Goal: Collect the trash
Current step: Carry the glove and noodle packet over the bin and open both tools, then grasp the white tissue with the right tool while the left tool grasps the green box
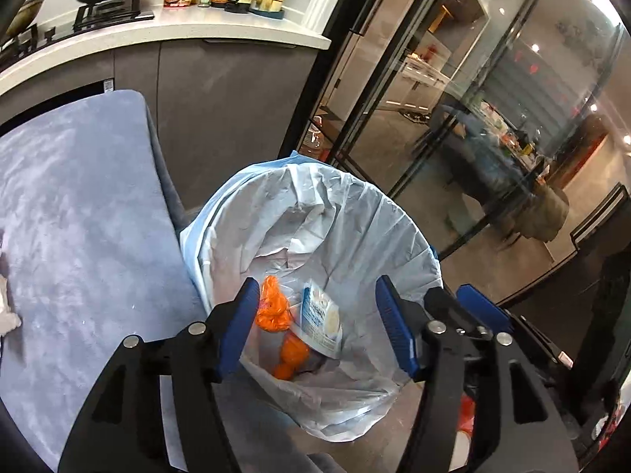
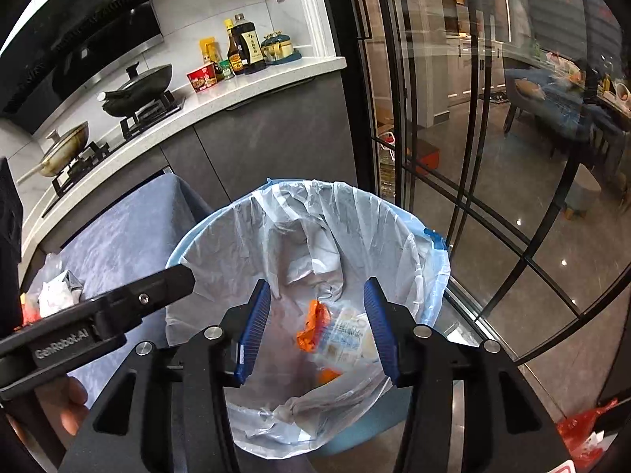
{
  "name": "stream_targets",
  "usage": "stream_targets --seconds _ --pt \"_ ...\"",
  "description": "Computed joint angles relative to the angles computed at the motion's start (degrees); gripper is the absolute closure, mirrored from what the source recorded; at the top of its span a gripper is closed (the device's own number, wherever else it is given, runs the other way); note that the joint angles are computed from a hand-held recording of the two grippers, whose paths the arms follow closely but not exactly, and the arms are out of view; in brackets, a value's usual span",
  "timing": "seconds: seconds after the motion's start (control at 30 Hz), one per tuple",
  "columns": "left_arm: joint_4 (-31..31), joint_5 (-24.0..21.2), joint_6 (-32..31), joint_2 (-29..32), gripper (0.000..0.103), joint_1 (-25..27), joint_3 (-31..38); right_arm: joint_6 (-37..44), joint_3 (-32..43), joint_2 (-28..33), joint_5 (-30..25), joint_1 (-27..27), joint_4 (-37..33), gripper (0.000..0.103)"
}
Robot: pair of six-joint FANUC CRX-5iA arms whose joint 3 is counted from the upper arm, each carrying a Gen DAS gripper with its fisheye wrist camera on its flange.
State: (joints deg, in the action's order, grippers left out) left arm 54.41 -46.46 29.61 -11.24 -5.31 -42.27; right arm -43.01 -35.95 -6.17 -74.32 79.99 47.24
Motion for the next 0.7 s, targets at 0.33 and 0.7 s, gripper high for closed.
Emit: stream_targets --seconds 0.33,0.7 --pt "-2.80 -0.26 1.22 -7.89 0.045 6.26 -3.32 -0.29 2.01 0.81 -0.96 2.14 2.22 0.054" --pt "-8.62 -6.71 0.08 -18.43 0.045 25.95 -7.59 4.35 8.97 7.07 4.09 2.29 5.74 0.054"
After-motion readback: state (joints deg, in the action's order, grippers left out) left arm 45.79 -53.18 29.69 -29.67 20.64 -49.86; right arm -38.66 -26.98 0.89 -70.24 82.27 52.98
